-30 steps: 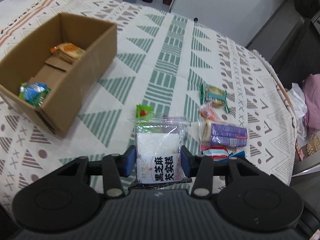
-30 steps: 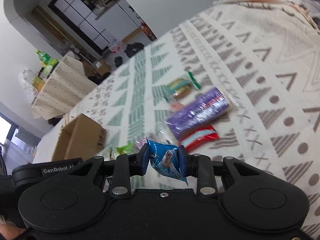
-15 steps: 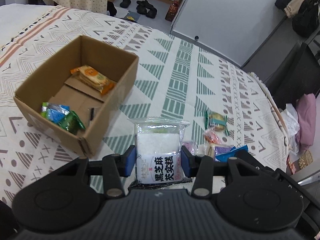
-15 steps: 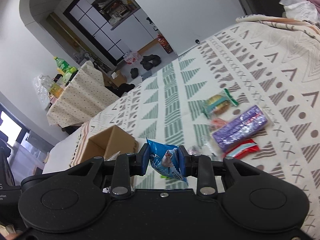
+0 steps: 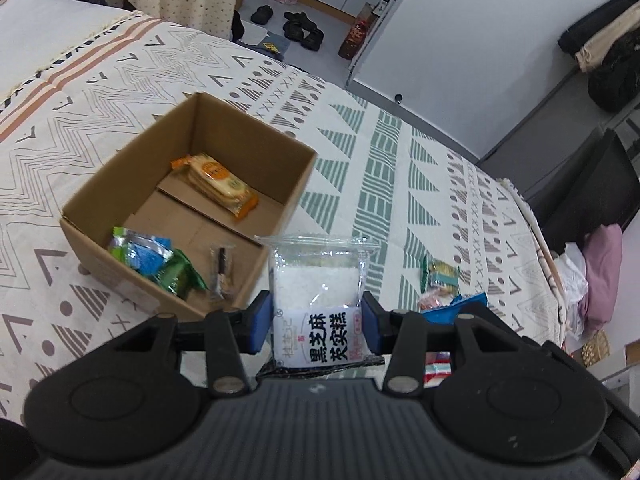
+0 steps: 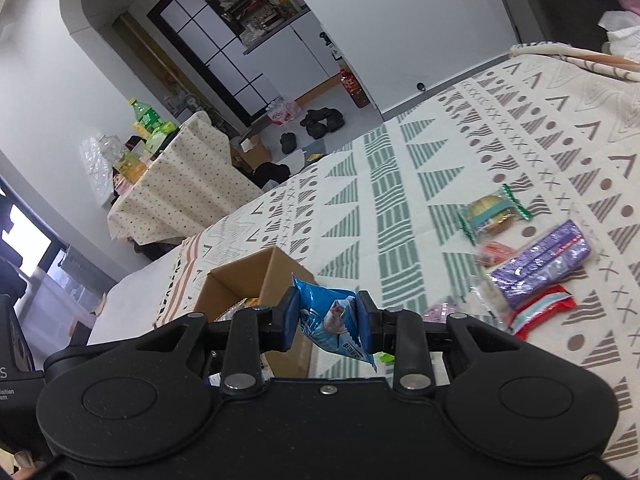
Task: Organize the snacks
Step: 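Carry both snacks over the box and open both tools to drop them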
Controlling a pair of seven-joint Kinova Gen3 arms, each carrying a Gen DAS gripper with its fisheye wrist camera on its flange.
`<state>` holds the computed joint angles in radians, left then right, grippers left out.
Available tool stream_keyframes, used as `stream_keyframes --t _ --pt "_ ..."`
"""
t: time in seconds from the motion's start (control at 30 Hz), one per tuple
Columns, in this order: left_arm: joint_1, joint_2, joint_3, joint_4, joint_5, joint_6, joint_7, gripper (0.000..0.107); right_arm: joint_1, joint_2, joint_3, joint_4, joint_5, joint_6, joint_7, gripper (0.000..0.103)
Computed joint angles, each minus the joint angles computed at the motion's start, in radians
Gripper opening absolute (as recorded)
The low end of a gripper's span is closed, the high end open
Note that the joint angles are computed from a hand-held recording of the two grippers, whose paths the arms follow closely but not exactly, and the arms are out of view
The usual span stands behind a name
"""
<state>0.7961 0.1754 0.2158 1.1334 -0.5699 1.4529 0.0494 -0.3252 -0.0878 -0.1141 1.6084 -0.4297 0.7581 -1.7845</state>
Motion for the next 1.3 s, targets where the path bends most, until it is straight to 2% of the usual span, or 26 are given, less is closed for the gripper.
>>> stream_keyframes --t 0.2,0.77,0.87,1.0,1.13,1.27,1.3 --pt "-0.049 -0.060 0.002 0.074 0.011 -0.034 0.015 0.046 -0.025 0.024 -0.036 -0.032 0.057 -0.016 -0.073 0.030" --pt "-0.279 -0.184 0.042 0.230 0.078 -0.102 0.004 0.046 -0.115 0.142 -0.086 -0.151 0.129 -0.021 -0.162 0.030" --pt "-0.303 -0.192 0.049 0.237 0.084 -0.097 0.003 0.051 -0.122 0.162 -0.090 -0.169 0.118 -0.021 -0.165 0.030" --pt "-0.319 -0.200 0.064 0.237 0.077 -0.088 0.002 0.066 -0.135 0.186 -0.096 -0.192 0.111 -0.022 -0.177 0.030" --pt "-0.322 -0.207 0.075 0.235 0.070 -0.071 0.009 0.067 -0.142 0.201 -0.100 -0.207 0.100 -0.032 -0.186 0.030" --pt "-0.323 -0.206 0.085 0.225 0.074 -0.044 0.014 0.068 -0.128 0.204 -0.098 -0.211 0.064 -0.036 -0.183 0.038" --pt "-0.321 -0.204 0.088 0.221 0.073 -0.034 0.018 0.068 -0.126 0.199 -0.096 -0.207 0.062 -0.038 -0.184 0.043"
